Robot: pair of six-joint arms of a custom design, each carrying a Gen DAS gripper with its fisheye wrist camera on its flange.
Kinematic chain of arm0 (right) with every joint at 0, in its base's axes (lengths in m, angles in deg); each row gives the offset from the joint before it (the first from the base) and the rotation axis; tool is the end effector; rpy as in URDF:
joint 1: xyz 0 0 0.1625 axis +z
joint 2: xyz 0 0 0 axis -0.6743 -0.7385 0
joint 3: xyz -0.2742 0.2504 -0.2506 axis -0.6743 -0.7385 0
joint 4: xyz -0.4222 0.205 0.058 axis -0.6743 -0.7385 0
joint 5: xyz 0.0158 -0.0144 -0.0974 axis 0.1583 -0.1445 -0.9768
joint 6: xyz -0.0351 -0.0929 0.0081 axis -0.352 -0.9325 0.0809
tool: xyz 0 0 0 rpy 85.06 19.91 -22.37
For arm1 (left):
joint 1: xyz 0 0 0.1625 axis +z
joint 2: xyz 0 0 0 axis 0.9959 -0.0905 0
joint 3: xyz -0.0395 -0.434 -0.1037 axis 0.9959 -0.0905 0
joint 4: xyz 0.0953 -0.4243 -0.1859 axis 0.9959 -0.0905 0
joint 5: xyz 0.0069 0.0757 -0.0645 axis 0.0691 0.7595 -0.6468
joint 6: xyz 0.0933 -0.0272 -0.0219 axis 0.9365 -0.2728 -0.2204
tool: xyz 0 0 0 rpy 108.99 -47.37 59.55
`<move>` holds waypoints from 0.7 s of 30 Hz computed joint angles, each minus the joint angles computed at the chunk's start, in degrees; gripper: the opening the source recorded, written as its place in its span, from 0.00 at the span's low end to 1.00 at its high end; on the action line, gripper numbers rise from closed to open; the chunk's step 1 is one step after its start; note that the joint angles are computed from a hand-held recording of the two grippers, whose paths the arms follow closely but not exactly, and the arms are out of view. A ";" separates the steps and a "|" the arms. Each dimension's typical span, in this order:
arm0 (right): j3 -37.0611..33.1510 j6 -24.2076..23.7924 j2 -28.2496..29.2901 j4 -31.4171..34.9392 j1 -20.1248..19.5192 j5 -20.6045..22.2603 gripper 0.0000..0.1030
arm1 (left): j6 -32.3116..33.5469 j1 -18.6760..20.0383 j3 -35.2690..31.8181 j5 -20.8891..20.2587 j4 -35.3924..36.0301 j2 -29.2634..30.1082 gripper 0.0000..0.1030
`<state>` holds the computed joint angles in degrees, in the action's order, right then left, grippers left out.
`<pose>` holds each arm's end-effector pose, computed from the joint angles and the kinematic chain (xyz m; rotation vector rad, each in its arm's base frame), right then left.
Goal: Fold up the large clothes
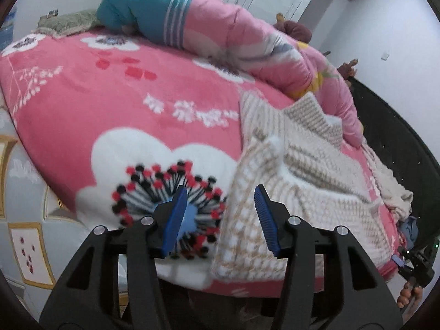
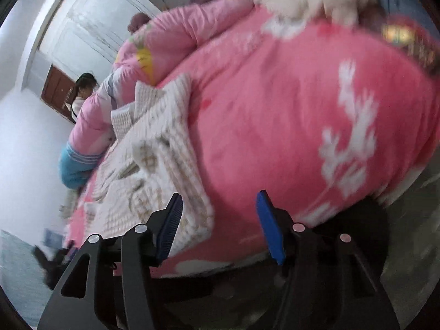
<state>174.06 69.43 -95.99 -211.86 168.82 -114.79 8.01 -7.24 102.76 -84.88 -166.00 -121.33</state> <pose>0.3341 -0.3510 0.1236 -0.3431 -2.5244 1.2307 0.0697 -0.4755 0.5491 0.2668 2.5831 -1.0854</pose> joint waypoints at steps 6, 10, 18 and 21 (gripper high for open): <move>-11.04 -13.26 6.02 10.47 0.28 -1.20 0.53 | 4.58 -3.29 -0.55 0.47 2.39 2.58 0.48; -18.74 -21.26 12.27 15.23 -0.81 -4.79 0.53 | 5.94 -5.40 -0.77 7.33 2.02 6.78 0.48; -20.08 -25.97 13.48 5.37 -4.30 1.08 0.08 | 7.99 -4.78 -3.98 9.42 0.22 13.41 0.11; -16.45 -25.46 11.14 -5.13 -4.89 4.94 0.08 | 7.30 -3.45 -4.80 6.63 -1.96 13.30 0.08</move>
<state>157.61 43.97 -84.86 -216.99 163.93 -109.85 15.32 -10.69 97.96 -78.25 -167.96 -108.03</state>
